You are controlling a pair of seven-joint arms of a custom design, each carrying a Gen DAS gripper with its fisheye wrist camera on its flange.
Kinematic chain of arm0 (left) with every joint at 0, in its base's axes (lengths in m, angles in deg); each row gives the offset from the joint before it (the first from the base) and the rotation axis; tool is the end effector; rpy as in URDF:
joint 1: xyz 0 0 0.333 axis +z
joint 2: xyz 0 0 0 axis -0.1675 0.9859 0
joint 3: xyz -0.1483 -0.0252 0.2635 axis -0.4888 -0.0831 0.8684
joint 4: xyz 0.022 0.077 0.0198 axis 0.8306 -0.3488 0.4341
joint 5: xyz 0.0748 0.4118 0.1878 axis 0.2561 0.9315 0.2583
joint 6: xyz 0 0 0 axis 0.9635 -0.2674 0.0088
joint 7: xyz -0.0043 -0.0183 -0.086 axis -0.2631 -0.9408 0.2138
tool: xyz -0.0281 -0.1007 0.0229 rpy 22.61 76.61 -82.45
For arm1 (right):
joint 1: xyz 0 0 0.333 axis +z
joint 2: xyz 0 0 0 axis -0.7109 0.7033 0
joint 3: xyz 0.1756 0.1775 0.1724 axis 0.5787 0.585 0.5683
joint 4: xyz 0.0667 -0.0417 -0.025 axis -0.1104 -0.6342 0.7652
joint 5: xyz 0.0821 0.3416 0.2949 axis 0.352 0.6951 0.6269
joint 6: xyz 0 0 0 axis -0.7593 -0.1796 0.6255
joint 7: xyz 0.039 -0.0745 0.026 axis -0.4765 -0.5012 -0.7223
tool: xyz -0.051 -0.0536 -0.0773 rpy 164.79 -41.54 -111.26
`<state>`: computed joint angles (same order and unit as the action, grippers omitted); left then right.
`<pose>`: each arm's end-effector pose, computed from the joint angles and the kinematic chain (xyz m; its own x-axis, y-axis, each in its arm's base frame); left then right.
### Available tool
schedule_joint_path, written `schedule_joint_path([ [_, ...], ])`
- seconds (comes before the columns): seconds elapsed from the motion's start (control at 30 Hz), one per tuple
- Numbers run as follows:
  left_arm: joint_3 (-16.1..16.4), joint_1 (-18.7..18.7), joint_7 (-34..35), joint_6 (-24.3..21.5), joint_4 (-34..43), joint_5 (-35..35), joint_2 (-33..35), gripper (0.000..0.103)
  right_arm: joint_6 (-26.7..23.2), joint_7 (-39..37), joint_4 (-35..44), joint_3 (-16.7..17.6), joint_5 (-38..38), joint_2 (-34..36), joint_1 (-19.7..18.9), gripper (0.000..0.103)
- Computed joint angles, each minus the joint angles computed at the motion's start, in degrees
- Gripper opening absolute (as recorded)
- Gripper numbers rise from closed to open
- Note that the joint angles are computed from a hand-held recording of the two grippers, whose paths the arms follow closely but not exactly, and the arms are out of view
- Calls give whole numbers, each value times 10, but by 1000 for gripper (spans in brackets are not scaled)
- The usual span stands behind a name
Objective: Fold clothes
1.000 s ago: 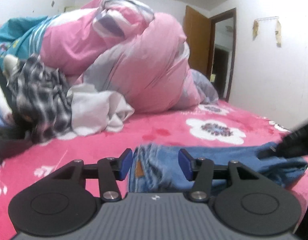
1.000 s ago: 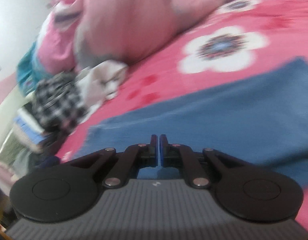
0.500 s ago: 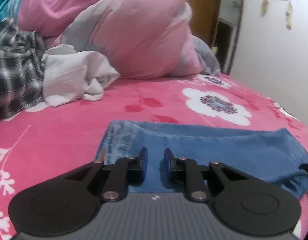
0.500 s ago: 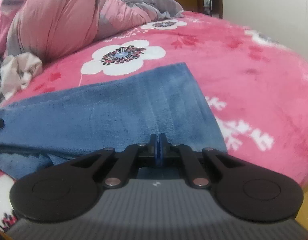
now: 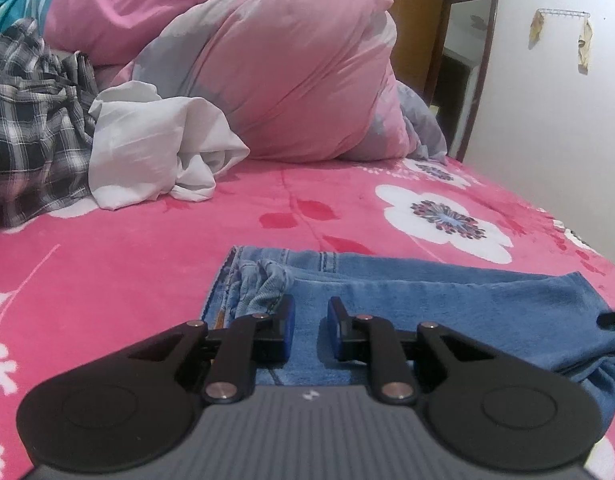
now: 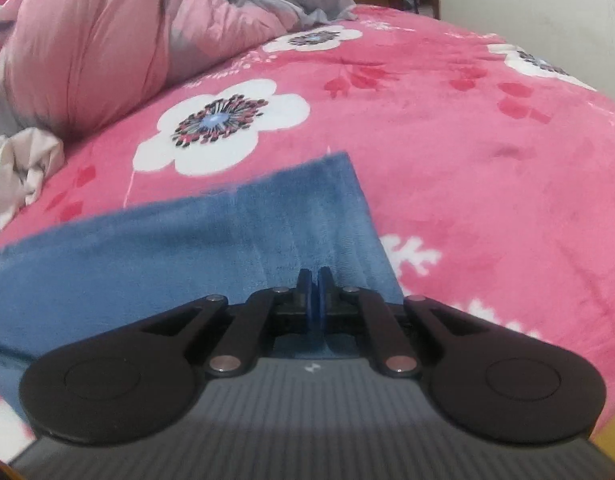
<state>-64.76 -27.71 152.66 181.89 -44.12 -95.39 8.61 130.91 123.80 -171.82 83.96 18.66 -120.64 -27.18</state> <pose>0.5187 -0.1747 0.5166 -0.6571 -0.7306 0.1853 -0.4754 0.2110 -0.8541 0.2985 0.1659 0.5465 -0.6517 -0.7335 -0.1931 -0.4202 0.5611 -0.7132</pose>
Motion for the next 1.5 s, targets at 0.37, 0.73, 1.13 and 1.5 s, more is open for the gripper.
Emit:
schedule_joint_path([
  [0.37,20,4,39,-61,0,-50,-7,42,59,-44,29,-35,-2,78,-59,9],
  [0.73,21,-7,233,-31,-88,-147,-110,68,399,-381,144,-152,41,260,89,48],
  [1.13,42,9,241,-91,-83,-184,-91,68,205,-903,423,-342,382,538,280,47],
  [1.5,31,27,236,-103,-79,-190,-84,68,106,-967,493,-311,498,596,203,45],
])
